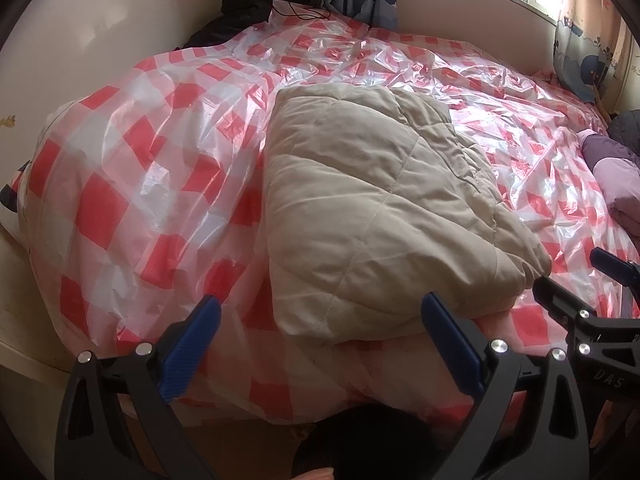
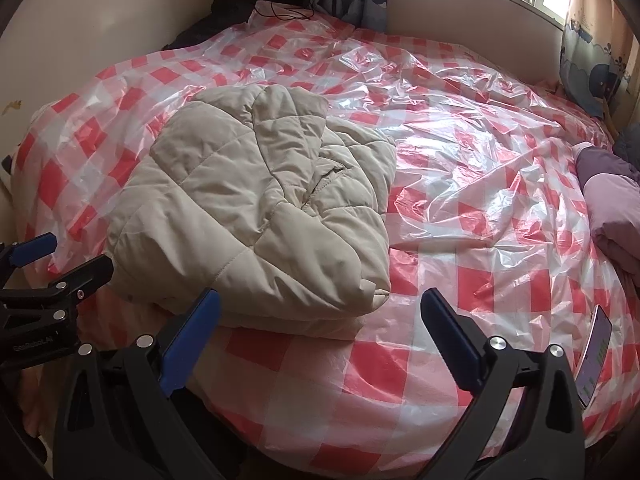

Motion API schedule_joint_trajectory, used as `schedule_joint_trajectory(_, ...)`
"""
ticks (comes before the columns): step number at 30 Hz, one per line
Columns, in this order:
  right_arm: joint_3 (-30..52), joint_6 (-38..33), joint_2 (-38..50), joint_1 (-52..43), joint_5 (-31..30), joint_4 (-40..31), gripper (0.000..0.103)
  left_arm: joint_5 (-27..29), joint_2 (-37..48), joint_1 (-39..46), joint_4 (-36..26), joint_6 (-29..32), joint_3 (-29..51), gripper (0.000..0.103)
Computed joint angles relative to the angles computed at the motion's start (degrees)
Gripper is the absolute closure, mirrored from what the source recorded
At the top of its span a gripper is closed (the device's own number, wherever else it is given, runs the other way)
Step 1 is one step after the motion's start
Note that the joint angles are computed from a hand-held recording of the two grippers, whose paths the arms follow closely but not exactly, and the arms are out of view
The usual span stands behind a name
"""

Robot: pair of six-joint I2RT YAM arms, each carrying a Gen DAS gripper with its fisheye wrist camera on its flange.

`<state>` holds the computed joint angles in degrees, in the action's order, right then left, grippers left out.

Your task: Fold large clothes

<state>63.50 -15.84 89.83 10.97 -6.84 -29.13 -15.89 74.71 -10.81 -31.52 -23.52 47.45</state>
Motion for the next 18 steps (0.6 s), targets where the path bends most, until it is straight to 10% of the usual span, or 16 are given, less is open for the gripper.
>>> schedule_joint_trajectory(18, 0.63, 0.52, 0.84, 0.88, 0.06, -0.07, 0.006, 0.21, 0.67, 0.64, 0.58, -0.66, -0.02, 0.007)
